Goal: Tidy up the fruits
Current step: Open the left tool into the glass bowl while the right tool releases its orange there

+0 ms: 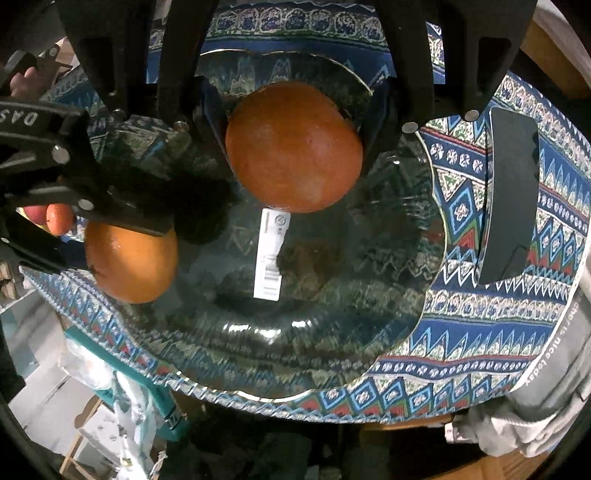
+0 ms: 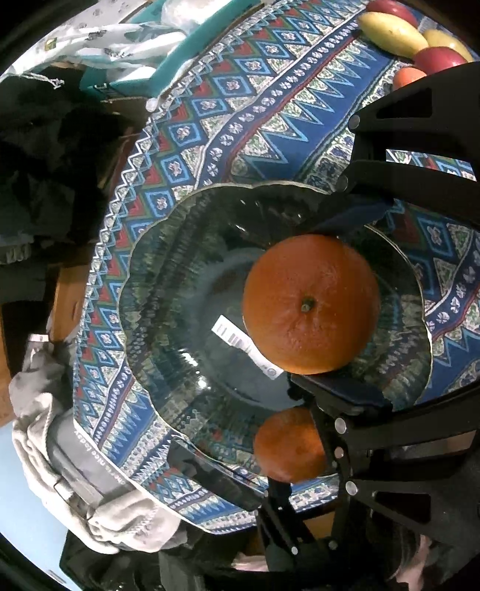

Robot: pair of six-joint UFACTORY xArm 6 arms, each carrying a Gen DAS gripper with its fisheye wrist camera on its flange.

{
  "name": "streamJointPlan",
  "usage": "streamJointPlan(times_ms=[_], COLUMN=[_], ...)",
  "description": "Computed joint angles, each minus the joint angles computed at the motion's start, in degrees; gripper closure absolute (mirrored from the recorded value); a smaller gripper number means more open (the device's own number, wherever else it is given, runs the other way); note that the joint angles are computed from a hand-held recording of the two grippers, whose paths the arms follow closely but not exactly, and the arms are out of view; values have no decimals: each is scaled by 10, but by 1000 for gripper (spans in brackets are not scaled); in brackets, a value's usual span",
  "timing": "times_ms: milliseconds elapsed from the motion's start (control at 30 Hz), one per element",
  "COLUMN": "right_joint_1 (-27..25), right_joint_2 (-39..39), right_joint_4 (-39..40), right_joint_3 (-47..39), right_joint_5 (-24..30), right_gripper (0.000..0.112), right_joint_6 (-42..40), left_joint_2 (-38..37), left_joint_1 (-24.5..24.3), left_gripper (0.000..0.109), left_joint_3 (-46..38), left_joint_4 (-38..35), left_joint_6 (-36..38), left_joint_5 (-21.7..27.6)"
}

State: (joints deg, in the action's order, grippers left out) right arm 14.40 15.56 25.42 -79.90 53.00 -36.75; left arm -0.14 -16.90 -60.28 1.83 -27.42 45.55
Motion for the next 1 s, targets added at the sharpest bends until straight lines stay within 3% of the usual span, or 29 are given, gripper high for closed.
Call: streamJointPlan(times_ms=[167,433,1000], right_joint_1=[0,-13,-50], right_joint_2=[-8,-26,-111], right_joint_4=[18,55,12], right_joint_3=[7,1,60], right_joint_5=[-8,-11,-61], right_gripper=[41,42,38], right_joint_6=[-12,-14,-33], left_joint_2=[-18,-36,-26], left_joint_1=[-6,-20,-63], left_gripper=[36,36,32], left_joint_3=[9,6,-46], left_joint_4=[21,64,94], left_joint_6=[-14,-30,-36], left_joint_5=[-14,-8,-4])
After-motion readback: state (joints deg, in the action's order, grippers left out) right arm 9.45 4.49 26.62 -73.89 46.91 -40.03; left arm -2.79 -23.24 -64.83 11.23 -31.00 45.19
